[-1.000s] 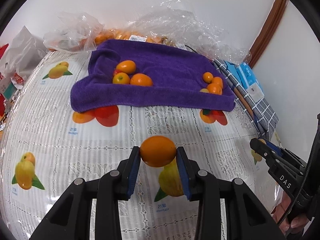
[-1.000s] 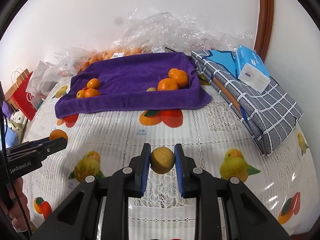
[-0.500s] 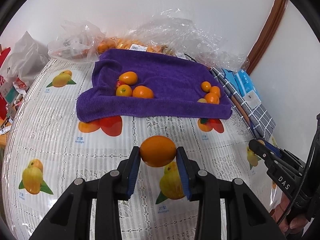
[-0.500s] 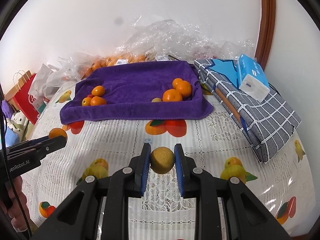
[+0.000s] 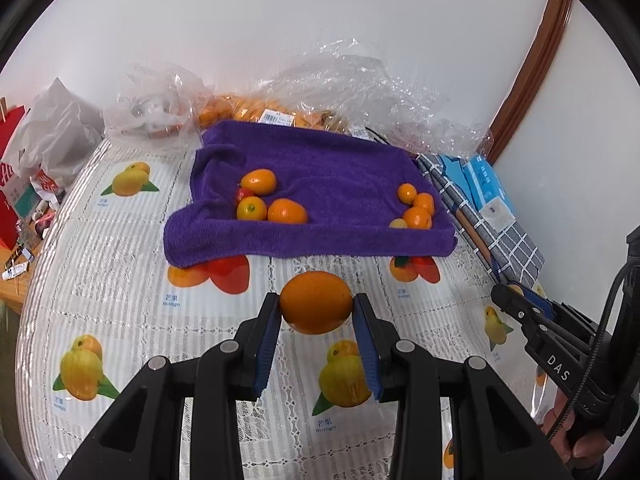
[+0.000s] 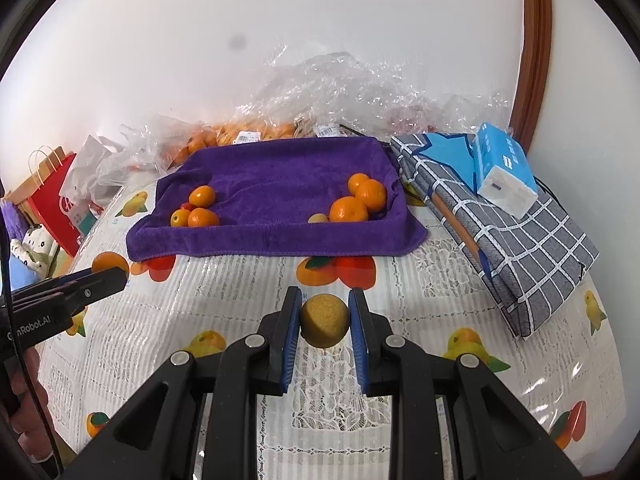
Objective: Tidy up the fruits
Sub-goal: 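Carry the yellow-green fruit and orange over the purple towel with both tools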
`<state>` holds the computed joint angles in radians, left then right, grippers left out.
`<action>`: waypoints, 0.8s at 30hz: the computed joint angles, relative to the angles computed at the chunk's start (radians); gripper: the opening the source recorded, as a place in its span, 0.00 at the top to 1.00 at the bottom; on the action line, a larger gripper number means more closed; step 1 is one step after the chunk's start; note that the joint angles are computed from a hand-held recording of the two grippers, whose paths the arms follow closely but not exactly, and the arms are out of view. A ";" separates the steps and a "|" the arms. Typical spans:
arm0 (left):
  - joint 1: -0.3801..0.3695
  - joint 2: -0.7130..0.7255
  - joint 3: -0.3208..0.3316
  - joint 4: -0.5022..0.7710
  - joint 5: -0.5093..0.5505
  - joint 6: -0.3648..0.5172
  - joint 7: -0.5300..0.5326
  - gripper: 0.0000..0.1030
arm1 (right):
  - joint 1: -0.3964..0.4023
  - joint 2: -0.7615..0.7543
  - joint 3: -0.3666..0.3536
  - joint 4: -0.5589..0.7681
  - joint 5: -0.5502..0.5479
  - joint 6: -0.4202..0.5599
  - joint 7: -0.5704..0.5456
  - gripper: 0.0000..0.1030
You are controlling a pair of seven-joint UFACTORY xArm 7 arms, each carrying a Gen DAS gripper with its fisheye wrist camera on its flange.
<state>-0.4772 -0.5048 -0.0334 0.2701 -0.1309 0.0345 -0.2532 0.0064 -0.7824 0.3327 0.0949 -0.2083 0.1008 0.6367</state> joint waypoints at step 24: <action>0.016 -0.007 0.027 0.047 0.006 0.009 0.038 0.66 | -0.081 0.056 0.041 0.082 -0.037 0.005 0.010 0.77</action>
<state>-0.4613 -0.5115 -0.0066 0.3168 -0.1245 0.0433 -0.2157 -0.0744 -0.7260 0.3735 0.1767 -0.2450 0.1059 0.6471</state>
